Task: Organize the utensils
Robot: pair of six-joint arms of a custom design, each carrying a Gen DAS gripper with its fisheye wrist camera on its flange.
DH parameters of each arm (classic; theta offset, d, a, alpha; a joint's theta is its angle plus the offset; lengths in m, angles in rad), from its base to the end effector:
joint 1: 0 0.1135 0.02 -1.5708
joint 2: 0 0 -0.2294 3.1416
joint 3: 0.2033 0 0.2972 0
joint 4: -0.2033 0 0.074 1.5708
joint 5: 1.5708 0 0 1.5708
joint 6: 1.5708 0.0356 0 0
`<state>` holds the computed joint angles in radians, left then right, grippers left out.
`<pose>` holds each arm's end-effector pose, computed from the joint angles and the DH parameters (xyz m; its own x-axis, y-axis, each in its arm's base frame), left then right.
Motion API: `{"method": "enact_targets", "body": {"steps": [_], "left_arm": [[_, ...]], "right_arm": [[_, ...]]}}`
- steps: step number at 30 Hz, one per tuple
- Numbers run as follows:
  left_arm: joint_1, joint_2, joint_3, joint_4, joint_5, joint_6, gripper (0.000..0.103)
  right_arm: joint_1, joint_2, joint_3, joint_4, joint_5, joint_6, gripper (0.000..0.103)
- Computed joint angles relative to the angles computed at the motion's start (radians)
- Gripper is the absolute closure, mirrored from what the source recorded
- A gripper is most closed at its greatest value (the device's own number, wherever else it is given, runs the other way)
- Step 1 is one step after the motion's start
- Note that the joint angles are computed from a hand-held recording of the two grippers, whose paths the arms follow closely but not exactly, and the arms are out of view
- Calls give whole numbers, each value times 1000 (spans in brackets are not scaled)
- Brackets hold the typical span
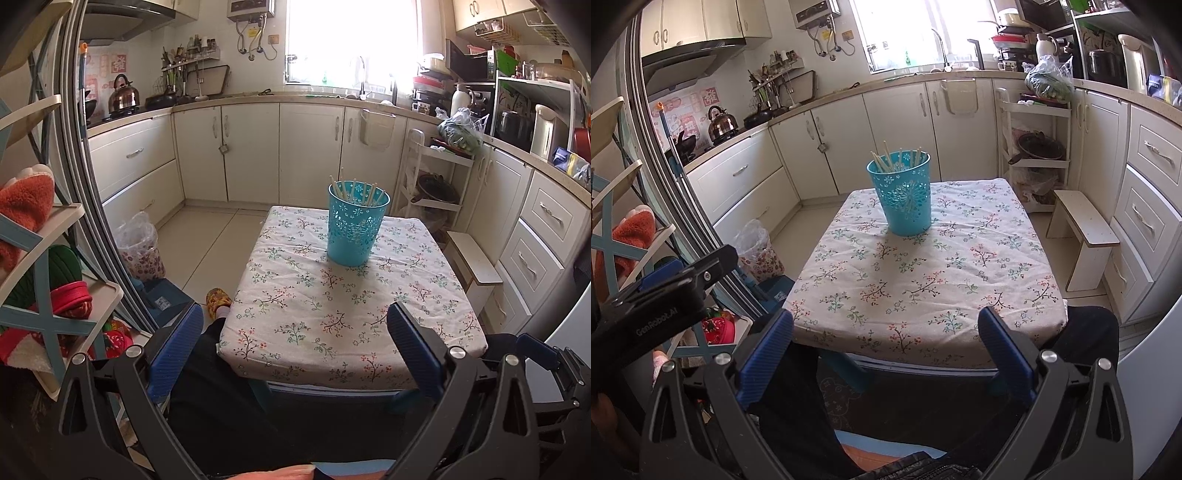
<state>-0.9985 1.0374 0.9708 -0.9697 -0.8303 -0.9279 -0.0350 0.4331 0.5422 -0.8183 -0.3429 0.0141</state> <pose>0.1562 -0.1940 0.2672 -0.5703 -0.1117 -0.8138 -0.1550 0.9875 -0.0269 0.1765 0.0058 0.2311 -0.6539 0.0362 -0.7557 -0.2128 0.9497 0.2296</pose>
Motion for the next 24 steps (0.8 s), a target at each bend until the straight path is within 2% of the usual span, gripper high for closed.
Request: {"method": "enact_targets", "body": {"steps": [24], "left_arm": [[-2,-15,-11,-3,3,4,7]], "right_arm": [[-1,-54,-10,7,6,9,7]]}}
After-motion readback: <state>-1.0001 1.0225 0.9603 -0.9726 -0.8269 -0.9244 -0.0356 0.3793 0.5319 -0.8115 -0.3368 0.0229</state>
